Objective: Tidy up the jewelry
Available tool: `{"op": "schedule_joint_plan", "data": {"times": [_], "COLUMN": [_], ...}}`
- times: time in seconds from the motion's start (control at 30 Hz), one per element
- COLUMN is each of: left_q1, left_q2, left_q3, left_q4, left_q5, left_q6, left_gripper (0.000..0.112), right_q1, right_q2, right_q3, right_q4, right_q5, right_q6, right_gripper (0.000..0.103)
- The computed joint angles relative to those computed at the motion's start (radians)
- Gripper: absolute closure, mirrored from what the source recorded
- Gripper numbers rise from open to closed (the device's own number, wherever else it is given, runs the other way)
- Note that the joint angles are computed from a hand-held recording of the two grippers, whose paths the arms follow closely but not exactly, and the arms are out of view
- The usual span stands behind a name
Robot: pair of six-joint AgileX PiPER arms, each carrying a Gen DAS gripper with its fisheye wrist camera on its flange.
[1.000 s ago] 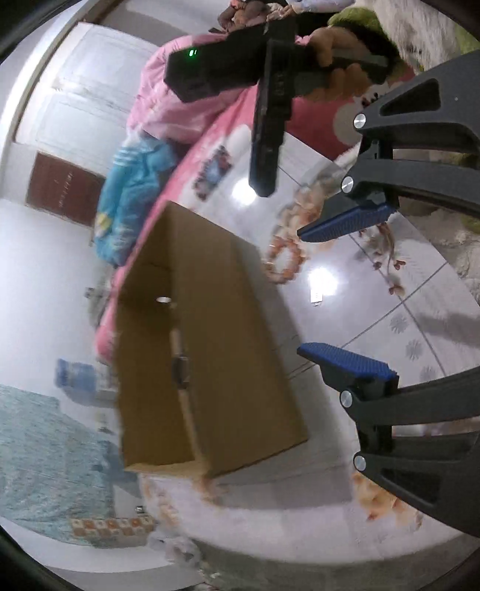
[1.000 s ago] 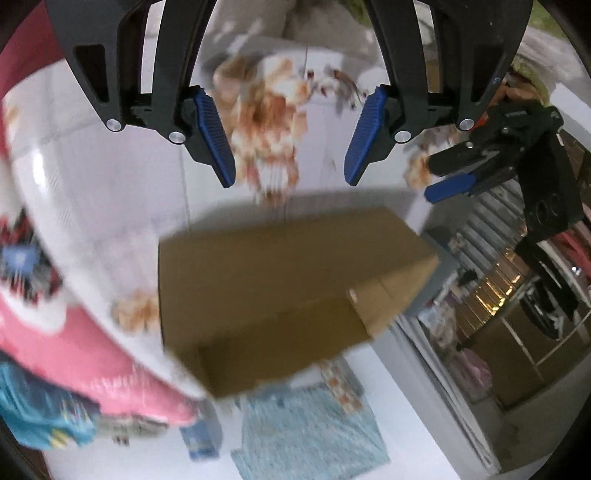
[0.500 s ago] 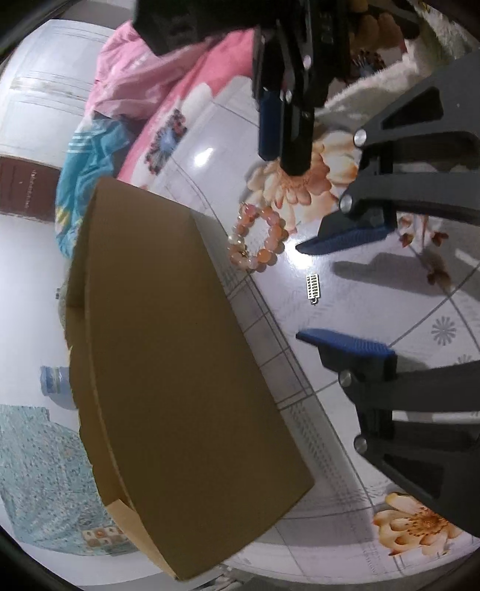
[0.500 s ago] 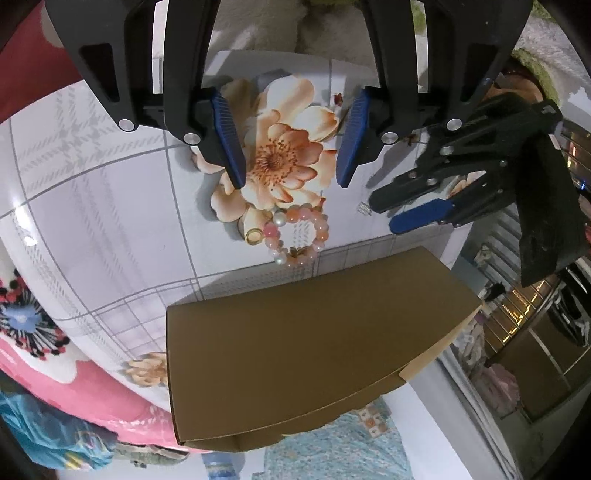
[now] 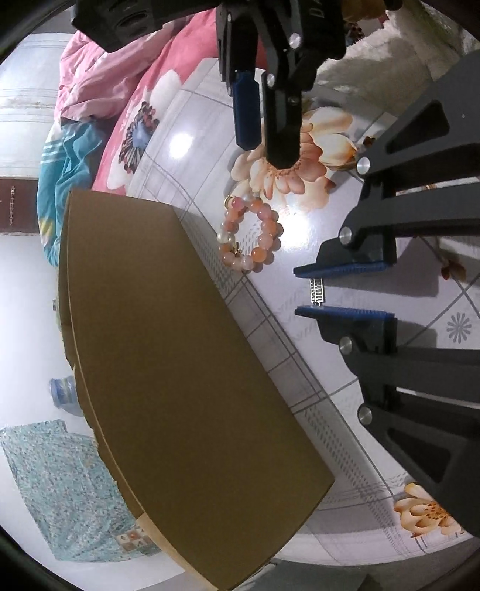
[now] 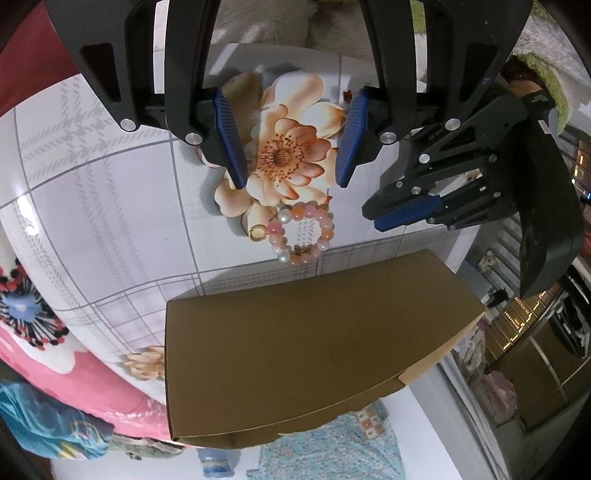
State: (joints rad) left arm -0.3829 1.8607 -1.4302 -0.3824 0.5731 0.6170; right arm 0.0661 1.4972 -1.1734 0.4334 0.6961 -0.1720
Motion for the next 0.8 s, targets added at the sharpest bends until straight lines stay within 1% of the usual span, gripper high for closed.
{"op": "schedule_joint_plan", "data": {"times": [0.27, 0.47, 0.8], "left_q1": [0.016, 0.036, 0.085], "left_q2": [-0.016, -0.035, -0.053], "left_q3": [0.019, 0.028, 0.052], "left_q4": [-0.036, -0.027, -0.022], "left_q5": [0.004, 0.002, -0.003], "left_q6": [0.024, 0.009, -0.017], "left_gripper": [0.098, 0.098, 0.098], "right_q1": [-0.021, -0.030, -0.014], "right_q2": [-0.022, -0.042, 0.001], "right_q3": [0.015, 0.027, -0.030], "right_q4": [0.019, 0.012, 0.007], "right_q5": [0.008, -0.005, -0.004], "right_q6": [-0.029, -0.032, -0.038], "right_gripper": [0.057, 0.057, 0.071]}}
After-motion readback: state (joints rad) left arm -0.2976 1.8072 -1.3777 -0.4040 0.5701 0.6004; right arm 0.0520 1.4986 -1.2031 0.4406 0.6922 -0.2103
